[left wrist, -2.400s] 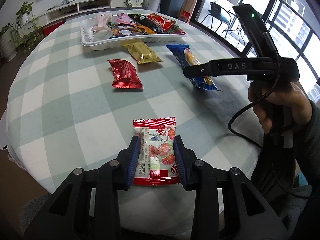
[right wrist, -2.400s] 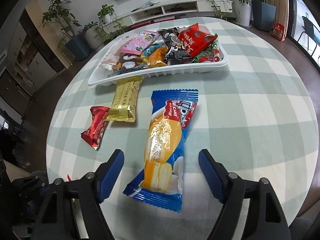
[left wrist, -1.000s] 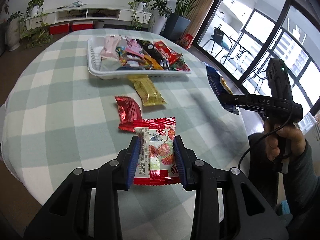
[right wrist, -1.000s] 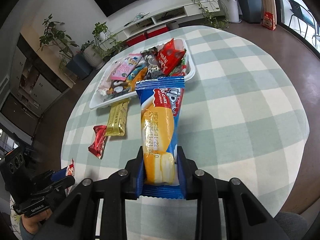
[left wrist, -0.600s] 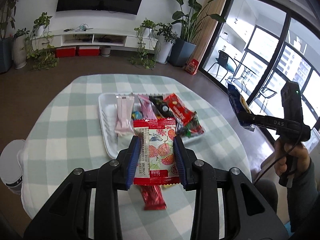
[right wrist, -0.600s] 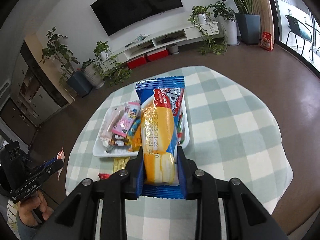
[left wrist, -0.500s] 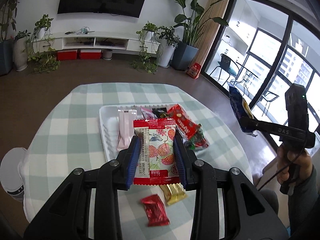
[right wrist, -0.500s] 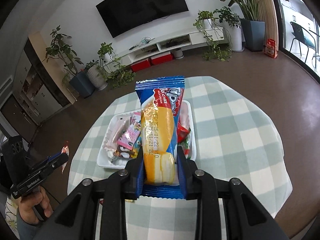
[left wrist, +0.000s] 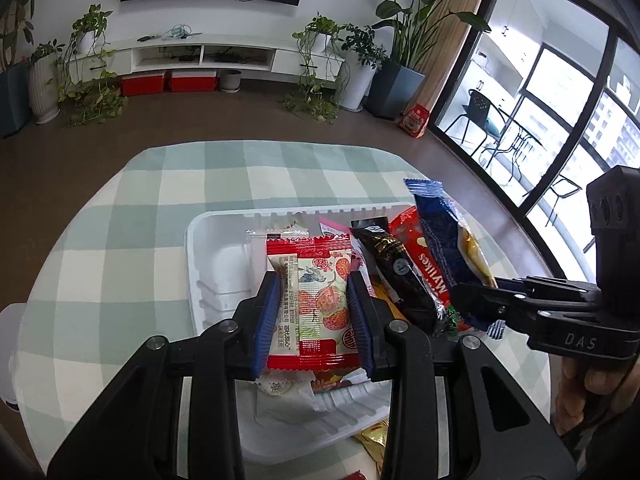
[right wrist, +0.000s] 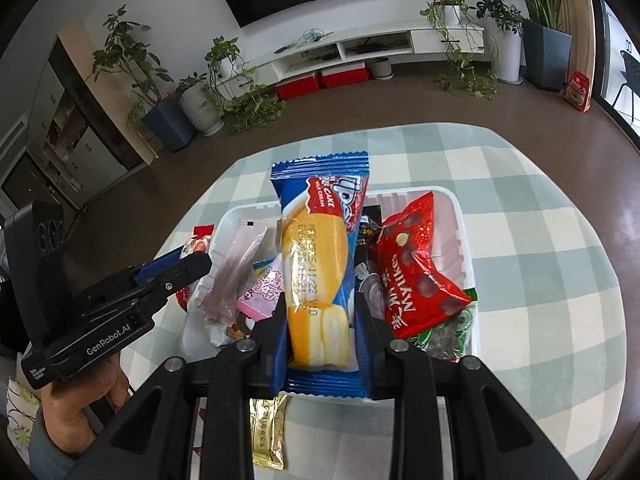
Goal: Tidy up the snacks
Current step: 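Carry the candy packet and blue cake packet over the white tray, then lower both packets into the white tray and open both grippers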
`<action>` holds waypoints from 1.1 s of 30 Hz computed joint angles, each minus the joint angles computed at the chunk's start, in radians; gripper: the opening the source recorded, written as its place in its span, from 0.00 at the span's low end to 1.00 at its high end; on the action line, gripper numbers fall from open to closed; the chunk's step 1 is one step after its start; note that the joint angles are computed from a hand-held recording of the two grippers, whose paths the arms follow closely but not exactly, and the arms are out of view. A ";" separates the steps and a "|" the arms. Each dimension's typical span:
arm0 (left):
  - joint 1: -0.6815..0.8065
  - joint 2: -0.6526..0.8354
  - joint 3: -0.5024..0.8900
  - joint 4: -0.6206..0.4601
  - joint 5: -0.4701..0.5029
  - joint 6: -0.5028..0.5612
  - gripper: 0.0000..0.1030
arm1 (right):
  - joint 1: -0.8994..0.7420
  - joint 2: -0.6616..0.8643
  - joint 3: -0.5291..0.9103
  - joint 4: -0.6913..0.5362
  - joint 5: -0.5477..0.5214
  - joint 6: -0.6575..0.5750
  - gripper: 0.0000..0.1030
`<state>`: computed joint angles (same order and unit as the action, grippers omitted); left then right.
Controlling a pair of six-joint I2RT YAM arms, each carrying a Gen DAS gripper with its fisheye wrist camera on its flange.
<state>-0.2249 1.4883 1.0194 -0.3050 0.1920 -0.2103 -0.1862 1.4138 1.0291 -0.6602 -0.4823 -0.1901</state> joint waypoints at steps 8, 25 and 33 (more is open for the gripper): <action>-0.022 0.114 0.005 0.099 -0.007 0.008 0.31 | 0.049 0.087 -0.022 0.081 0.051 0.039 0.30; -0.054 0.185 0.037 0.106 -0.055 0.018 0.31 | 0.077 0.171 -0.003 0.109 0.043 0.054 0.30; -0.058 0.200 0.032 0.132 -0.066 0.025 0.31 | 0.073 0.196 -0.012 0.137 0.034 0.054 0.30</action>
<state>-0.2830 1.6886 1.0513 -0.1731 0.1261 -0.1858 -0.1137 1.6095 1.0167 -0.5230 -0.4478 -0.1362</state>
